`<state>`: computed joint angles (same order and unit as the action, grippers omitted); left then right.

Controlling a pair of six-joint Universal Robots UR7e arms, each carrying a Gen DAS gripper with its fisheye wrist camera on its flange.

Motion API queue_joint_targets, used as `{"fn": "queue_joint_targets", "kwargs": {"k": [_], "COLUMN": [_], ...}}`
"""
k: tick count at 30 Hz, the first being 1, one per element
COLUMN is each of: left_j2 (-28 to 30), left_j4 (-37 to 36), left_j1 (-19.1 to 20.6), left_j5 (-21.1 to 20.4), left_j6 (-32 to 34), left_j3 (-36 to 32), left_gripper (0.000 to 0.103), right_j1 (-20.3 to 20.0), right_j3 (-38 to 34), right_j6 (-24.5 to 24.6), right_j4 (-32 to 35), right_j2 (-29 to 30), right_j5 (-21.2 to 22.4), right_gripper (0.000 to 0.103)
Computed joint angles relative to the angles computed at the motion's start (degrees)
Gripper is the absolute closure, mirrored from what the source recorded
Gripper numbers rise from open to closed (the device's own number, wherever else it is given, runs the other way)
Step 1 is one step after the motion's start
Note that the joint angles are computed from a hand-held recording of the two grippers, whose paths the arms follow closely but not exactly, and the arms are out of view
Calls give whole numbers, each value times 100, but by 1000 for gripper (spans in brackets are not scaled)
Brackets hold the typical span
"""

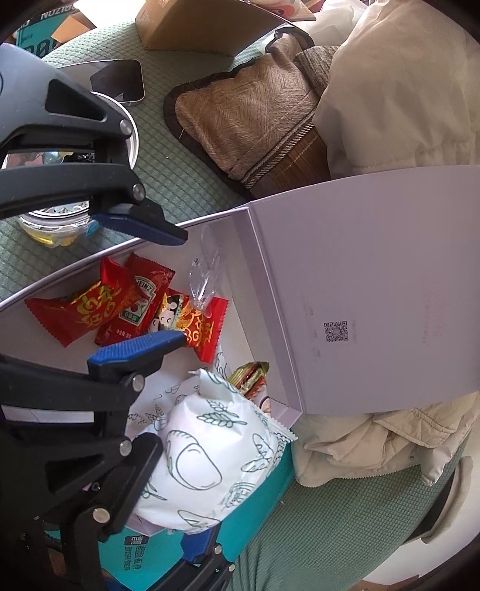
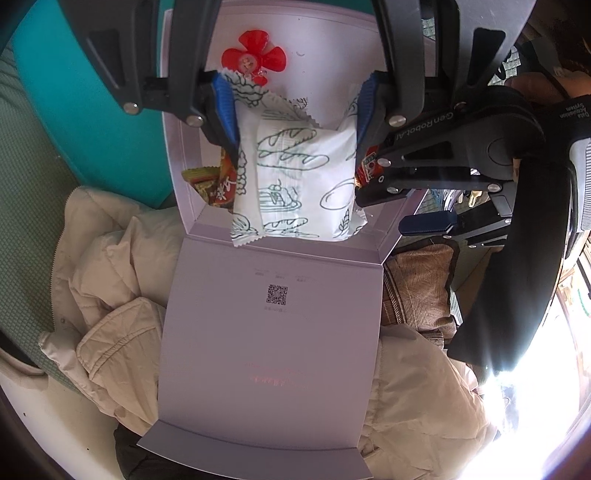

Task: Organize objects
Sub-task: 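Open the right tool to drop the white patterned packet into the box, then withdraw both open tools back from the box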

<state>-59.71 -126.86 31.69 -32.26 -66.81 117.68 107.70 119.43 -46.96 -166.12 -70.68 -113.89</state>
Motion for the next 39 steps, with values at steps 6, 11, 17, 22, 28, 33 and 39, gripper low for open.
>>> {"fn": "queue_joint_targets", "kwargs": {"k": [6,11,17,22,28,33,39], "left_j2": [30,57,31,-19,-214,-336,-461], "left_j4": [281,370,260,131,-45,128,252], "left_j1": [-25,-47,-85,-139,-202,-287,-468], "left_j5": [-20,-68,-102,-144,-227,-168,57], "left_j6": [-65,-114,-88,-52,-210,-422,-449], "left_j3": [-65,-103,-48,35,209,252,306], "left_gripper": [56,55,51,50,45,45,38], "right_j1": [49,103,139,167,187,250,322], "right_j3": [39,146,183,244,366,465,543], "right_j6": [-56,-193,-167,-83,173,372,516], "right_j4": [-67,-382,-526,-549,-578,-601,-663], "right_j2": [-12,-15,-46,-138,-347,-502,-632], "right_j5": [-259,-435,-491,-509,-499,-546,-540], "right_gripper": [42,39,36,35,35,35,35]}}
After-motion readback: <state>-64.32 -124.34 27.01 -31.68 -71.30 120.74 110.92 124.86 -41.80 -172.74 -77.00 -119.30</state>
